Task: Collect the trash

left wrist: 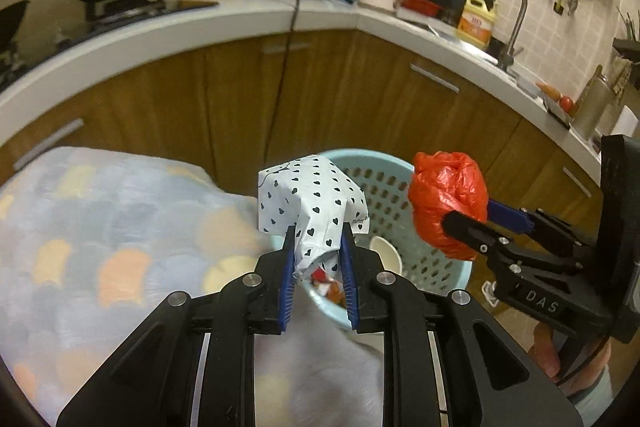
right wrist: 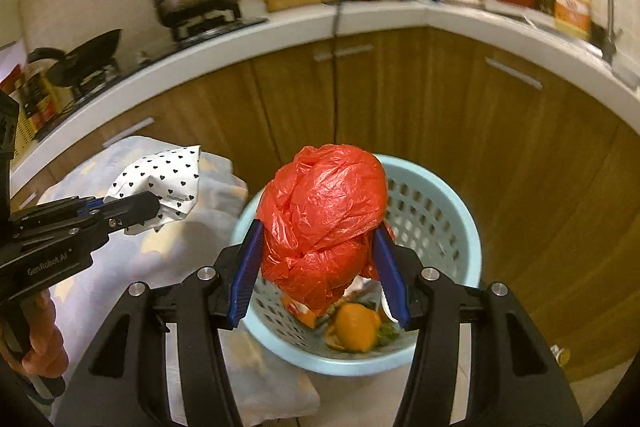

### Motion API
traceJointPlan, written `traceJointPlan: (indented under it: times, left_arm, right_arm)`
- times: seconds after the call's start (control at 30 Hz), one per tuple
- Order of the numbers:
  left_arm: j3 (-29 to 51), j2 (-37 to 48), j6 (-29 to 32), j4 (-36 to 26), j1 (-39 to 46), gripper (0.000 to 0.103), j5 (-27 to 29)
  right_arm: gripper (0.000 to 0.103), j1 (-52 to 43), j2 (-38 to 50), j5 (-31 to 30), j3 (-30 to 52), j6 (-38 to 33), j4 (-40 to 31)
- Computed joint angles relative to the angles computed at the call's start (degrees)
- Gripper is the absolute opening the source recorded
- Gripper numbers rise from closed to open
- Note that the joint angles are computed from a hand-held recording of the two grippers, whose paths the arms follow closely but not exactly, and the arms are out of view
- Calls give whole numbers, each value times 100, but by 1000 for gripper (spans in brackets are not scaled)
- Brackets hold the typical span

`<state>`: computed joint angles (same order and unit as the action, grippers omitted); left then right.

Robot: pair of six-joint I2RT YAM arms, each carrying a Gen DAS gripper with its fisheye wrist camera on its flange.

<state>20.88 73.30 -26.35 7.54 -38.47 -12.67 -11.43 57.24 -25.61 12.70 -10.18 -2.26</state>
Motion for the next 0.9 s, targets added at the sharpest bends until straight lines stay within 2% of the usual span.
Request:
traceJointPlan:
  times: [0.1,0.17,0.27,0.5,0.7,0.9]
  left_arm:
    - [244,534,-61,160,40,28,153]
    - [325,686,-94,139,89,46,253]
    - [366,904,-83,282,82,47,343]
    - [291,934,-115,344,118,50,380]
    - [-63,352,-322,286,124,51,229]
    - [-549,-929,-511,-213,28,52,-199]
  right_arm:
    - [53,-183,550,-15,99,-65,182]
    - [55,-268,786,-23,147,-76,278]
    - [60,-413,1086,-73,234,-14,405]
    - [62,-784,1529,-519,418,-39,399]
    - [62,-656,802,-471,275,-74,62]
    - [62,-502,-175,-463,196,-56,-597]
